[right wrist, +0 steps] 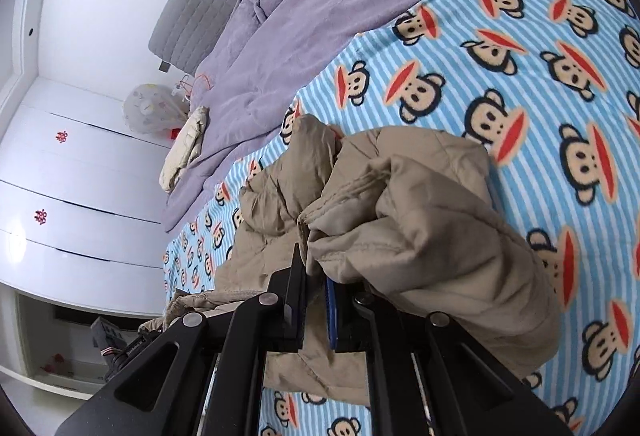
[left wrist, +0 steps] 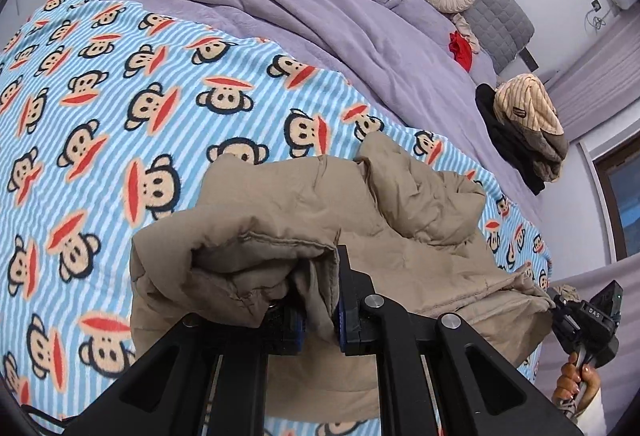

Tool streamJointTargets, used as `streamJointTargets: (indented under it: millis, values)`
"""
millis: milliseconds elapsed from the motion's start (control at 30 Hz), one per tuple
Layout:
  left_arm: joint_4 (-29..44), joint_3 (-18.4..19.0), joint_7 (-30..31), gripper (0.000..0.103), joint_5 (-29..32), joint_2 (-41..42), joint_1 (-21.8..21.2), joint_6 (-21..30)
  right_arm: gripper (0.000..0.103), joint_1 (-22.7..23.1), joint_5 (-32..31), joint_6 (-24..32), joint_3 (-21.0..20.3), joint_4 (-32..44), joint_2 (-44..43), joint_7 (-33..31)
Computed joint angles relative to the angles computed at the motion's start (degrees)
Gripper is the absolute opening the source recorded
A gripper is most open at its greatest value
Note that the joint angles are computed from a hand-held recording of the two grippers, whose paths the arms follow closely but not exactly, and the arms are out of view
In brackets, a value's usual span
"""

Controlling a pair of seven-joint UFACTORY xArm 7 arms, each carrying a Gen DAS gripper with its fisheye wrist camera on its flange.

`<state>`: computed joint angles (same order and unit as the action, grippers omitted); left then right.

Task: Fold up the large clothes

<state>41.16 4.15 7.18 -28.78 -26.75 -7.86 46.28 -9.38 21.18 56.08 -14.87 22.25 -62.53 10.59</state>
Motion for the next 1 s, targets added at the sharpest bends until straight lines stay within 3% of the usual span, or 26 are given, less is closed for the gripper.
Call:
streamJointTargets:
  millis: [100, 267, 500, 567, 600, 633, 700, 800, 867, 900, 933, 1000]
  values:
    - [5.30, 0.44, 2.76, 0.013, -1.32, 9.73, -0.82, -0.56, 0.009, 1.11, 0.19, -6.62, 1.19, 0.63, 7.93, 0.02]
    - [11.02, -2.36, 6.04, 0.013, -1.48, 20.15, 0.60, -0.42, 0.009, 1.57, 0.54, -14.50, 2.20, 0.37, 18.12, 1.03]
    - [12.28, -4.32, 7.74, 0.016, -0.77, 20.19, 2.53, 1.57, 0.009, 2.68, 2.89, -19.32, 1.57, -0.20, 24.92, 0.05]
    - [11.60, -4.13, 8.63, 0.027, -0.04, 17.68, 2.83, 1.89, 0.009, 2.56, 2.89, -18.99, 1.62, 0.05, 25.16, -0.35]
    - [11.05, -4.03, 8.94, 0.040, 0.44, 16.21, 2.90, 1.64, 0.009, 2.52, 2.78, -18.60, 1.59, 0.35, 25.30, -0.67]
    - [10.24, -3.95, 9.23, 0.069, 0.97, 14.50, 2.89, 0.96, 0.009, 2.42, 2.48, -17.96, 1.64, 0.79, 25.40, -1.02]
    - [8.84, -4.33, 8.77, 0.090, 3.64, 11.71, 2.85, -1.85, 0.009, 2.21, 1.62, -16.34, 1.84, 1.99, 25.78, -1.81]
    - [8.28, -4.54, 8.87, 0.090, 7.18, 9.69, 2.20, -3.54, 0.016, 1.64, -0.02, -14.19, 2.84, 3.59, 25.37, -2.41]
    - [7.69, -4.69, 8.99, 0.090, 8.87, 9.27, 1.58, -5.05, 0.039, 1.12, -1.59, -13.19, 3.92, 4.01, 23.53, -2.54]
    - [7.42, -4.60, 9.55, 0.085, 9.18, 9.25, 1.06, -5.37, 0.066, 0.86, -2.47, -13.19, 4.76, 3.71, 21.85, -2.34]
    - [7.33, -4.15, 10.88, 0.073, 8.69, 9.40, 0.30, -4.94, 0.070, 0.82, -3.32, -13.17, 5.47, 3.37, 19.93, -2.33]
    - [6.99, -3.84, 13.11, 0.065, 8.17, 9.76, -0.80, -3.89, 0.064, 2.07, -4.43, -11.33, 5.96, 3.23, 16.45, -3.33]
